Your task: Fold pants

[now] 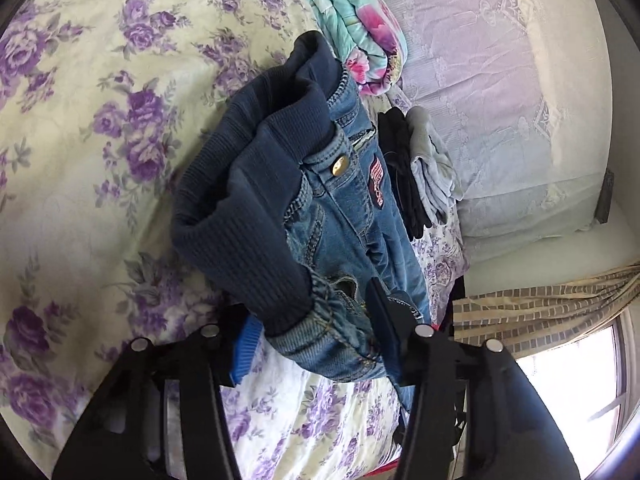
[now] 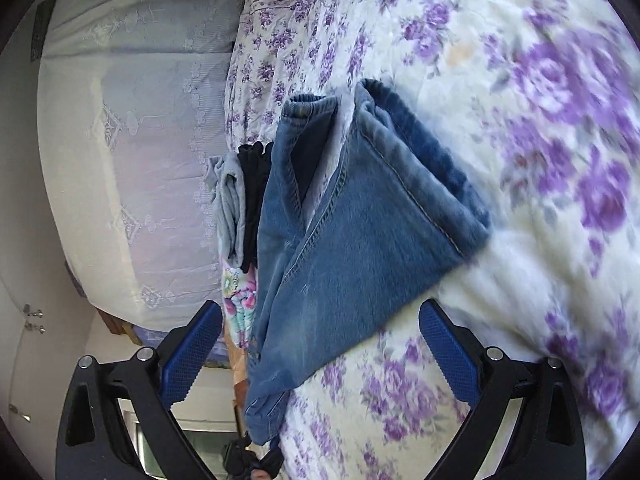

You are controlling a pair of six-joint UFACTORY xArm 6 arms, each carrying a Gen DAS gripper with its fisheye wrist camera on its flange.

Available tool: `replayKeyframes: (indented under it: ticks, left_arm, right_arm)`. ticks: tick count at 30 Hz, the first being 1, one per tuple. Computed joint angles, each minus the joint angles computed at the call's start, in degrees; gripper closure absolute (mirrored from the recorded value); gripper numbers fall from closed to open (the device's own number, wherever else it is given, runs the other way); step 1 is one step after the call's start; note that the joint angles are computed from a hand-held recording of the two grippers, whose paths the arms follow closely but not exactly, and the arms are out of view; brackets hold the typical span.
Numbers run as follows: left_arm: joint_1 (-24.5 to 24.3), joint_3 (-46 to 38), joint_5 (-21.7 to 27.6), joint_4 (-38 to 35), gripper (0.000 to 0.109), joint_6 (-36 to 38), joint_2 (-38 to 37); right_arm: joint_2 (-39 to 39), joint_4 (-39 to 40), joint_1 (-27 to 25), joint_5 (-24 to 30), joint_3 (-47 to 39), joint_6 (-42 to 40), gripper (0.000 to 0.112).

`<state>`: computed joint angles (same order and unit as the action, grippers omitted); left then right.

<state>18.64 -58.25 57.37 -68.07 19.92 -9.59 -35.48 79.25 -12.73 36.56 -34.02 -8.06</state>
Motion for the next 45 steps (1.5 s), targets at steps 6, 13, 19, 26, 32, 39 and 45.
replayKeyframes:
  ticks: [6, 13, 19, 26, 32, 39, 45]
  left_arm:
    - [-0.54, -4.90, -1.06, 1.93, 0.061, 0.48, 2.59]
    - [-0.09, -8.21, -0.20, 5.71, 0.072, 0.09, 2.15]
    - [2.75, -2.33, 1.71, 6.73, 0.078, 2.41, -2.17]
    - [9.39, 3.80, 5.48, 3.78, 0.077, 4.25, -3.09]
    - [7.16, 4.65, -12.11, 18.23, 0.032, -0.43, -11.23]
    - [3.81, -14.06, -11.26, 21.71, 0.022, 1.76, 3.96]
    - [0.38, -31.78, -4.92, 26.57, 0.022, -0.82, 20.82]
  right_arm:
    - [5.67, -1.97, 2.50, -4.76, -3.59, -3.53, 0.065]
    - [5.62, -0.62, -4.36, 1.29, -7.50, -10.71, 0.105]
    - [3.39, -15.29, -11.07, 8.90, -6.93, -7.13, 0.105]
    - [2.96, -18.59, -15.19, 12.07, -4.42, -4.34, 0.090]
    - [-3.26, -29.05, -17.29, 3.13, -5.28, -0.45, 0.054]
    - [6.28, -16.09, -11.47, 4.95, -12.60, -7.18, 0.052]
    - [9.61, -18.56, -6.19, 5.91, -14.56, -5.32, 0.046]
